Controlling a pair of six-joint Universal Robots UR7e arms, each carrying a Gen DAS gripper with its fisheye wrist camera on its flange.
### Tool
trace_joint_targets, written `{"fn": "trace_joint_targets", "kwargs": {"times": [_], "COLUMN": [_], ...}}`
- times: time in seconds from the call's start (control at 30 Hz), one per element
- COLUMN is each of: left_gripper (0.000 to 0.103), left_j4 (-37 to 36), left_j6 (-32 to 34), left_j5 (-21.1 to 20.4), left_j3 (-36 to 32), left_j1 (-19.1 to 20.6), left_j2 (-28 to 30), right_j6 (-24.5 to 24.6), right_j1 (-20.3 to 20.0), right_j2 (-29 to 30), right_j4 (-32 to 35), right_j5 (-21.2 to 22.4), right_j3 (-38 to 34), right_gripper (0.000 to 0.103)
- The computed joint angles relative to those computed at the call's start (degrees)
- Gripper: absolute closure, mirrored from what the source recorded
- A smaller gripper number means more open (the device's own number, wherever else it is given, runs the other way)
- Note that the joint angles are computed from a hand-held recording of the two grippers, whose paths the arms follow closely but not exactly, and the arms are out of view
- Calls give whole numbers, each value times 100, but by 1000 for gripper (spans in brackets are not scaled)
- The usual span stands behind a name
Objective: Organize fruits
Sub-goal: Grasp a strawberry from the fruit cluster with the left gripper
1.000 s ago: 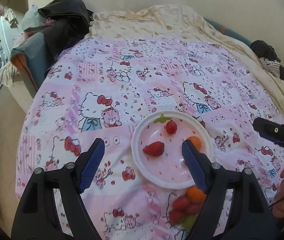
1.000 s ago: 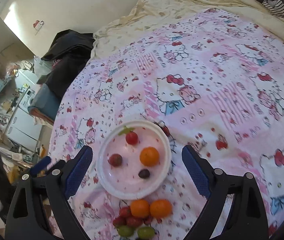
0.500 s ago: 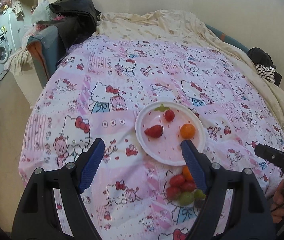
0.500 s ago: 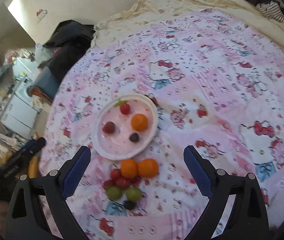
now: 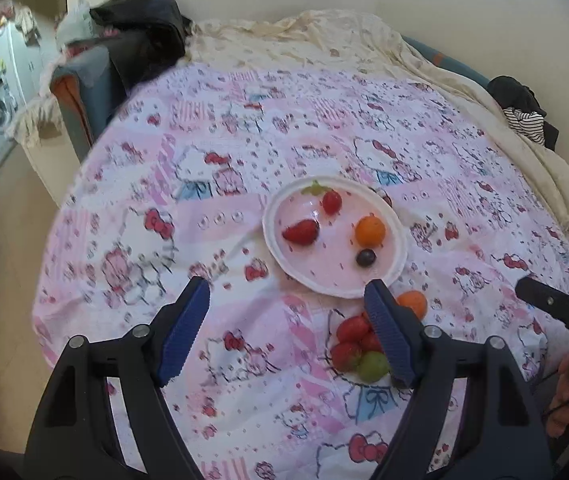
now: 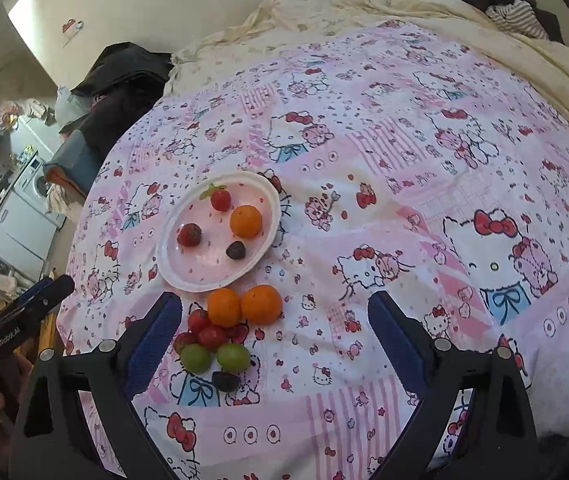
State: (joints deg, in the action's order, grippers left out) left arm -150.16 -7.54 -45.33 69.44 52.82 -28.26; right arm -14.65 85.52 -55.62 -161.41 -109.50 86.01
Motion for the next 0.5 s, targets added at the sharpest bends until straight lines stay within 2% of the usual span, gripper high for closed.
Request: {"fn": "trace_joint_targets", "kwargs": {"times": [0.2, 0.33, 0.47, 0.5], "left_gripper": [26, 27, 45, 46], "left_j4": [699, 1487, 1957, 2081], "left_j6": [-319, -643, -831, -870], "left_j5": [8, -508, -878, -953], "left_j3": [-87, -358, -720, -845], "left_j1": [72, 212, 322, 346], "left_j2": [100, 246, 495, 566], "right_j6": [276, 470, 581, 610], "right_j1": [-56, -99, -118, -126], "right_j2": [92, 128, 156, 159], "right_j4": [135, 375, 544, 574], "right_j5": [-175, -87, -51, -32], "right_j3": [-173, -292, -369, -381], "right_gripper": [7, 7, 7, 7]}}
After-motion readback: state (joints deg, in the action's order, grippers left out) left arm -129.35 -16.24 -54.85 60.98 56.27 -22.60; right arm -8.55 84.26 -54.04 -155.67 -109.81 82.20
